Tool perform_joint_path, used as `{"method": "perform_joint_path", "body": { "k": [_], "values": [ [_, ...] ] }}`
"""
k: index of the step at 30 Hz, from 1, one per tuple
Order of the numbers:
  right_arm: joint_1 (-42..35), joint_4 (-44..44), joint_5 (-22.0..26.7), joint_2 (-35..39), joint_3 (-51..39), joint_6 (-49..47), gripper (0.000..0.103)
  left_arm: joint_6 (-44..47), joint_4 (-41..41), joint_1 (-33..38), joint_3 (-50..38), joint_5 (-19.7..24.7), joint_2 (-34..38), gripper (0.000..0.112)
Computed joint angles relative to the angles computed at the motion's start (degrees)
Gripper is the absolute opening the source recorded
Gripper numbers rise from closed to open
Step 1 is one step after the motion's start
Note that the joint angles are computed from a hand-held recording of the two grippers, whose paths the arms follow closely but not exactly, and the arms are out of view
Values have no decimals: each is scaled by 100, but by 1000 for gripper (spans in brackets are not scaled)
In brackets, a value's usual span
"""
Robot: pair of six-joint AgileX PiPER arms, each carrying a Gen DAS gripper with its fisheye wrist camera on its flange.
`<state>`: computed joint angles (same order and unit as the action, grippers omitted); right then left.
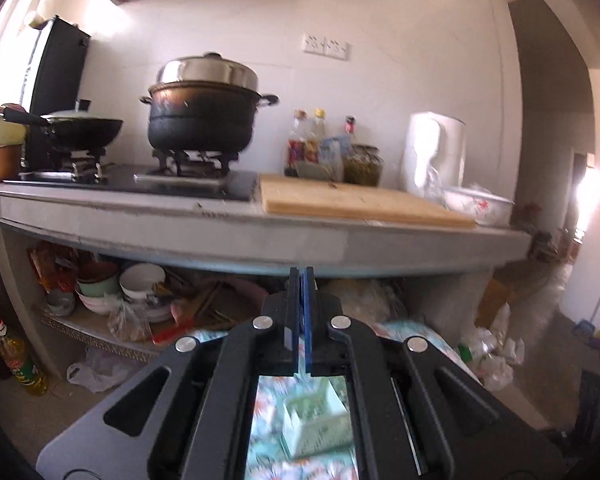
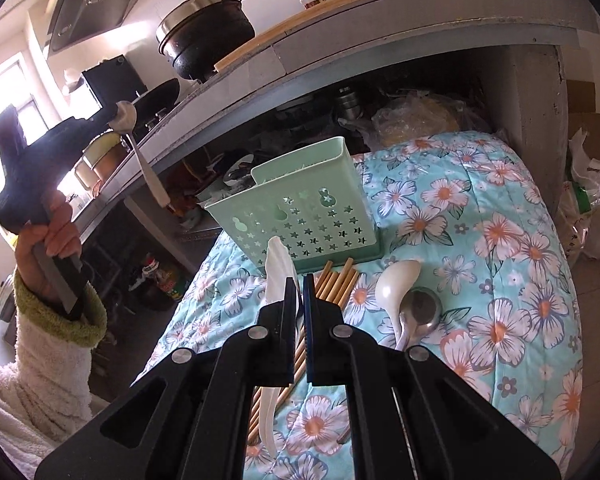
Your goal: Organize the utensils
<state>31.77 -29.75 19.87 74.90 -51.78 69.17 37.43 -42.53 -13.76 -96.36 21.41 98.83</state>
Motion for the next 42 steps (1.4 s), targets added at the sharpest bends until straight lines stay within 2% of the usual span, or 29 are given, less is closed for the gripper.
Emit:
{"method": "perform_joint_path", "body": {
  "k": [5,9,12,14,16,19,22,25,26,27,33,38,42],
  "values": [
    [-165,449,-317,-52,207,-354,4,-1508,1726,-276,-767,-454,726,1],
    [-362,1051,-515,-67,315,-964,4,-2500,2941,-440,-1141,-629,1258,1],
    [-532,1871,-728,-73,371,-1833,4,-3068,3638,-502,-1320,-668,1632,1],
    [-568,2011,-779,-59,361,-2035,4,-3186,3826,-531,-1196,-747,1711,1],
    [-603,2092,-811,-40,340,-2174,4,-2601,3208,-490,-1239,-540,1840,2],
    [-677,2293,-859,-24,316,-2449,4,-1365,1827,-311,-1504,178,2093,3],
    [-749,2411,-878,-40,303,-2610,4,-987,1157,-132,-1659,770,2250,4],
    [-811,2355,-732,-57,209,-2616,4,-463,170,123,-1464,1089,2190,15],
    [-834,2349,-685,-69,177,-2633,4,-369,-53,200,-1364,1164,2129,25],
    [-845,2244,-638,-84,138,-2555,4,-203,-319,277,-1203,1196,2040,32],
    [-833,1081,-252,-121,-325,-1665,4,902,-1490,610,87,1117,1247,49],
    [-937,362,-89,-4,-1102,-1357,4,1377,-1694,822,1067,1302,638,64],
    [-1046,-60,-71,342,-1898,-1217,4,1324,-1394,855,1766,1256,297,75]
  ]
}}
